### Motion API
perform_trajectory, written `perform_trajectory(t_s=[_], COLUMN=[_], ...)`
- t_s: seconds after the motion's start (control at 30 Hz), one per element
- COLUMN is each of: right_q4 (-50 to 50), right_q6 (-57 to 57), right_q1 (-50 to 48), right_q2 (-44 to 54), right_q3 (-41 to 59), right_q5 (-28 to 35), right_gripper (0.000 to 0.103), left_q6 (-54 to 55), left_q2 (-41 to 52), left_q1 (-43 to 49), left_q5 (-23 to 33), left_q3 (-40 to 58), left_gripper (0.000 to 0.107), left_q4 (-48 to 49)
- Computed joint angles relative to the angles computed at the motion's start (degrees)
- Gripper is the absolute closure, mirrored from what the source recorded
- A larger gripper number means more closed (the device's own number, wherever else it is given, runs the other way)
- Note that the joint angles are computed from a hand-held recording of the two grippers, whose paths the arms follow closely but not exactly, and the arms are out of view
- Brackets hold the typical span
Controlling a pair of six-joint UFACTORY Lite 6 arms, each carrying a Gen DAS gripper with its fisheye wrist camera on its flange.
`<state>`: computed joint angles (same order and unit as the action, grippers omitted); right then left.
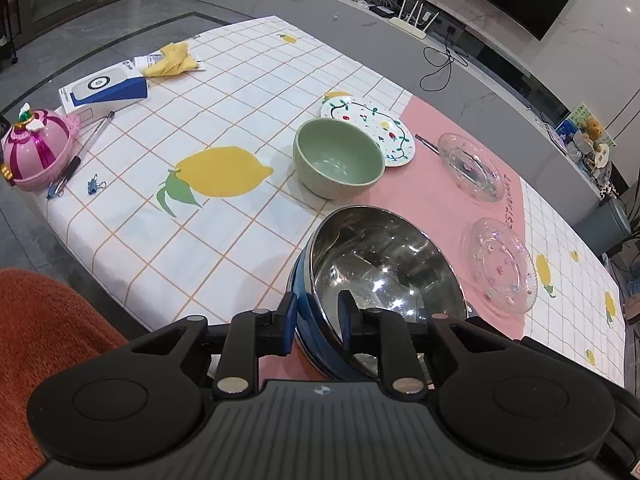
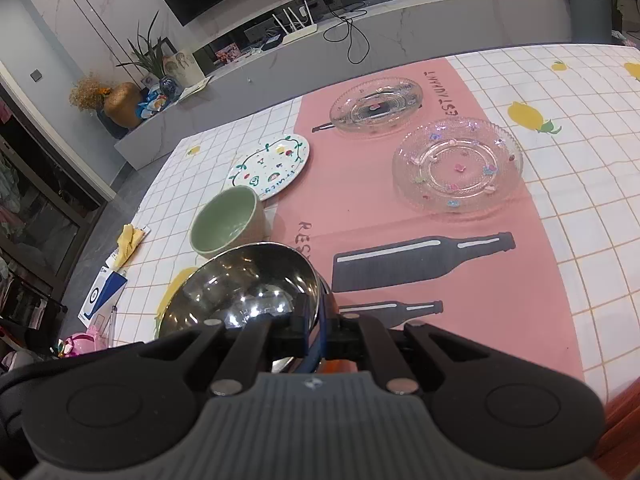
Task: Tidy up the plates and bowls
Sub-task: 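Lower the blue bowl into the orange bowl and open the left gripper, then move the left gripper to the pale green bowl rim and close on it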
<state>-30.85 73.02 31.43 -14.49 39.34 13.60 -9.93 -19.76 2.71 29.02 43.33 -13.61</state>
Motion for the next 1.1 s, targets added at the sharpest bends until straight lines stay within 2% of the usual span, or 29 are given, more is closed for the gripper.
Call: perform_trajectory(t_s=[0.27,0.57,0.77,0.83,1.0,1.1], right_q4=[-3.5,-4.9,-5.9,-9.0,-11.9,-9.8], right_q6=[3.4,5.0,5.8,8.6,11.1,7.6], right_q1=[0.0,-0.6,-0.7,-0.3,-0.6,-1.4], right_q2=[-1.1,-1.5,-1.3,-1.2,-2.2,-1.3], right_q3=[-0.8,-1.8,-1.6,-1.5,-1.5,-0.4], right_q5=[-0.2,-1.0,-1.3,-1.0,-0.2,-1.2], right_gripper=[0.097,0.103,0.103,0.103,0.101,0.100], left_q6=[1.4,5.1,4.8,4.7,12.1,16.8], left_q2=[-1.6,-0.8,-0.6,-0.3,0.7,4.0], left_q1=[0.7,2.2,2.2,2.6,6.1,7.7], left_q5=[-0.8,-1.4,-1.1,-1.6,-2.3,-2.1], left_q3=[-0.3,-0.9,-0.5,-0.2,1.7,5.2], left_gripper=[0.084,0.098,0.098,0.098,0.097,0.097], left_q4=[-0.6,-2.3,-1.6,-1.6,-8.5,-11.8])
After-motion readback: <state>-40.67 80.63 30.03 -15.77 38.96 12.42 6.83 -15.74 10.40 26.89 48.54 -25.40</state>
